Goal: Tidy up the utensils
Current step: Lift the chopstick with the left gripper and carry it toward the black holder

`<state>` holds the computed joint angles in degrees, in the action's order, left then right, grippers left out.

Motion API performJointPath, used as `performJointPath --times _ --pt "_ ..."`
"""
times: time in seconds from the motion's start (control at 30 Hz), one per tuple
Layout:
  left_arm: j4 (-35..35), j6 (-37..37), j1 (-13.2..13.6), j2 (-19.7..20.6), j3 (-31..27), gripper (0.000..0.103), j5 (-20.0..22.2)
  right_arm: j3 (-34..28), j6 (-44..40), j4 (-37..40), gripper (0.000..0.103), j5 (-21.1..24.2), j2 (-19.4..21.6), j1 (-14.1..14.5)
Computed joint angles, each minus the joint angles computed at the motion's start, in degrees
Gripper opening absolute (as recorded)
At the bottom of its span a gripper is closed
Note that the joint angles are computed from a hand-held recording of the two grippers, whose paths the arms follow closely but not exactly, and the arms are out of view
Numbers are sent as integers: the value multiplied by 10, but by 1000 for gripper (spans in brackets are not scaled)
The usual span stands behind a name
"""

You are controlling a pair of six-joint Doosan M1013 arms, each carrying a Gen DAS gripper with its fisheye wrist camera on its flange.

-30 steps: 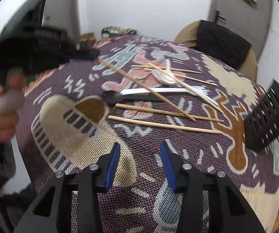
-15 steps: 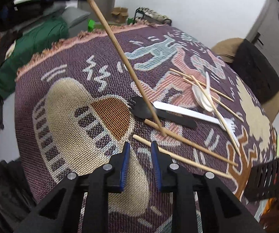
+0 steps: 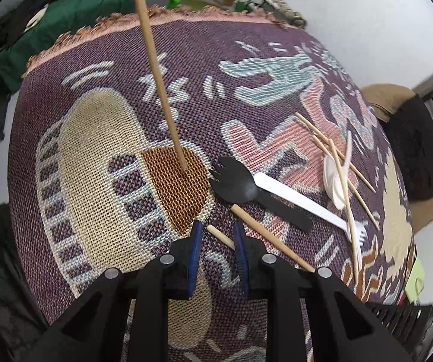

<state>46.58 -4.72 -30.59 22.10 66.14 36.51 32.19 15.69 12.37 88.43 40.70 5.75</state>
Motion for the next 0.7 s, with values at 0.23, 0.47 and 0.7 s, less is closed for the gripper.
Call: performJointPath --times 0.23,0.47,0.7 --pt "19 -11 -2 -8 8 5 2 -9 6 7 9 3 4 0" --pt "12 26 -8 3 -18 5 6 -45 91 88 5 -16 10 -33" --pt "0 86 -17 28 -70 5 13 -121 181 159 5 -42 32 -71"
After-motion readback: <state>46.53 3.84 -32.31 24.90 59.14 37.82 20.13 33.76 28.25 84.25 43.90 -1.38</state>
